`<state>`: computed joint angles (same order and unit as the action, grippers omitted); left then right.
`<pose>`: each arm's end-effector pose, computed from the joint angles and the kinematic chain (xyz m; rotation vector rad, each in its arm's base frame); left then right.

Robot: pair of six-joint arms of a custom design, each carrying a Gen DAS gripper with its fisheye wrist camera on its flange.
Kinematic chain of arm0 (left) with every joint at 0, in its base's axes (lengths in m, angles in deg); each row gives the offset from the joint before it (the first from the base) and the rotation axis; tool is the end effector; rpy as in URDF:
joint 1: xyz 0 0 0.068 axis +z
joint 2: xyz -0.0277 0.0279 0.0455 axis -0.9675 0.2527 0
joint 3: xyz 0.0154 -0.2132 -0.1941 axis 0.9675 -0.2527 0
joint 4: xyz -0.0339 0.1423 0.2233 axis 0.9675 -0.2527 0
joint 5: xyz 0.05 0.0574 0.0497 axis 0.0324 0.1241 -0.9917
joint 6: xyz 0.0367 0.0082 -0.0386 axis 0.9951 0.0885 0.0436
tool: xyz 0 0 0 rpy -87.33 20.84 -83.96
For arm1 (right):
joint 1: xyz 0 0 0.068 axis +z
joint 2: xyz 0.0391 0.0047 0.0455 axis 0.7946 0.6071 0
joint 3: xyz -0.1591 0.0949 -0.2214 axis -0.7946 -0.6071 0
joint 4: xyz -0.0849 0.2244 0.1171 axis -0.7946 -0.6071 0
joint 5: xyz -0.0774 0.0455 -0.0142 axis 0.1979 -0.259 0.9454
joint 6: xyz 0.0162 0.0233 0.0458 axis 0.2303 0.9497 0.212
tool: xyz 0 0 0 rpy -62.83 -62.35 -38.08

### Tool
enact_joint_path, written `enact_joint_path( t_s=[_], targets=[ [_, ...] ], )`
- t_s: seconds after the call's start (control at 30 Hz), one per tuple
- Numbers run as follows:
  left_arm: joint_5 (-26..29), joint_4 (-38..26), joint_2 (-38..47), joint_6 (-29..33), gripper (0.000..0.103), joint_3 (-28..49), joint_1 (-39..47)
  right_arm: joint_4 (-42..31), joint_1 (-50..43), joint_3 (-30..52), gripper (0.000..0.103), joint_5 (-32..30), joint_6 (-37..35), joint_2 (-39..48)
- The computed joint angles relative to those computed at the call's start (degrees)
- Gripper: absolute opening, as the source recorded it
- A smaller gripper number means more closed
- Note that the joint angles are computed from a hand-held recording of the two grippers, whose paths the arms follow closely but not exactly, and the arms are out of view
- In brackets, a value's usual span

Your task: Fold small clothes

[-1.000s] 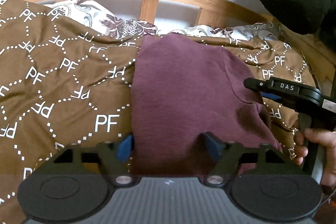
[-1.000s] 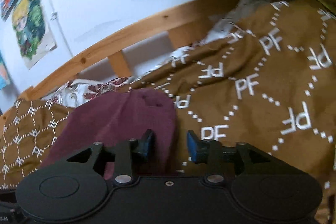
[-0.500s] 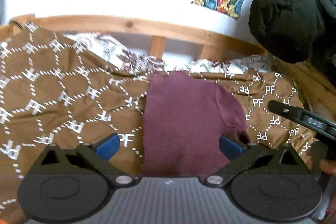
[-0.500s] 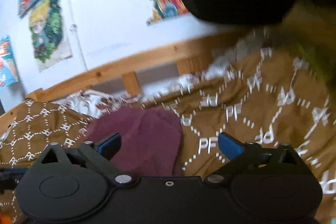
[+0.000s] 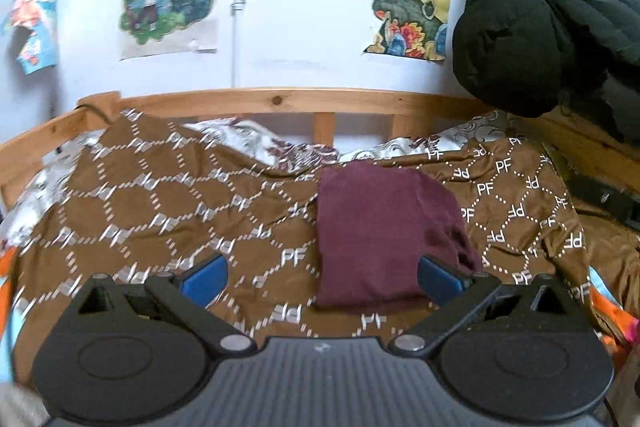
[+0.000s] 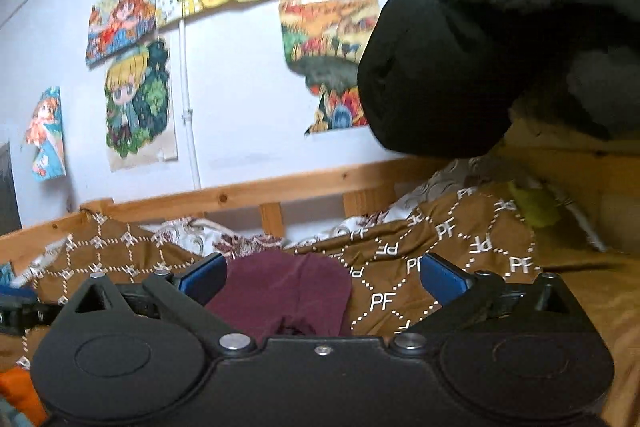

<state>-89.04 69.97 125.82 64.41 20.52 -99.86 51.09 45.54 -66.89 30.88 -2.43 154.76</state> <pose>0.2391 -0.0963 0.1573 0.0247 2.0306 -0.0571 0.2806 -0.0234 0.1290 -0.0115 1.7380 0.2914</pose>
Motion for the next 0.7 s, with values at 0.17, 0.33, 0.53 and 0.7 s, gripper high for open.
enact_joint_path(
  t_s=[0.17, 0.33, 0.53, 0.7],
  targets=[
    [-1.7, -3.9, -9.5, -3.5, 0.102, -7.3, -0.8, 6.4, -1.4, -9.4, 0.102, -1.0, 2.6, -6.0],
    [-5.2, -8.1, -15.6, -5.3, 0.102, -10.6, -1.7, -3.9, -1.8, -13.8, 0.103, -1.9, 4.3, -16.1],
    [-5.0, -8.9, -14.2, -5.1, 0.102, -10.4, -3.3, -21.0, 0.3, -17.0, 0.103, -1.6, 1.1, -28.9],
    [-6.1, -8.3, -12.1, -5.0, 0.102, -10.2, -4.4, -23.3, 2.7, -16.5, 0.102, 1.6, 1.6, -29.9]
  ],
)
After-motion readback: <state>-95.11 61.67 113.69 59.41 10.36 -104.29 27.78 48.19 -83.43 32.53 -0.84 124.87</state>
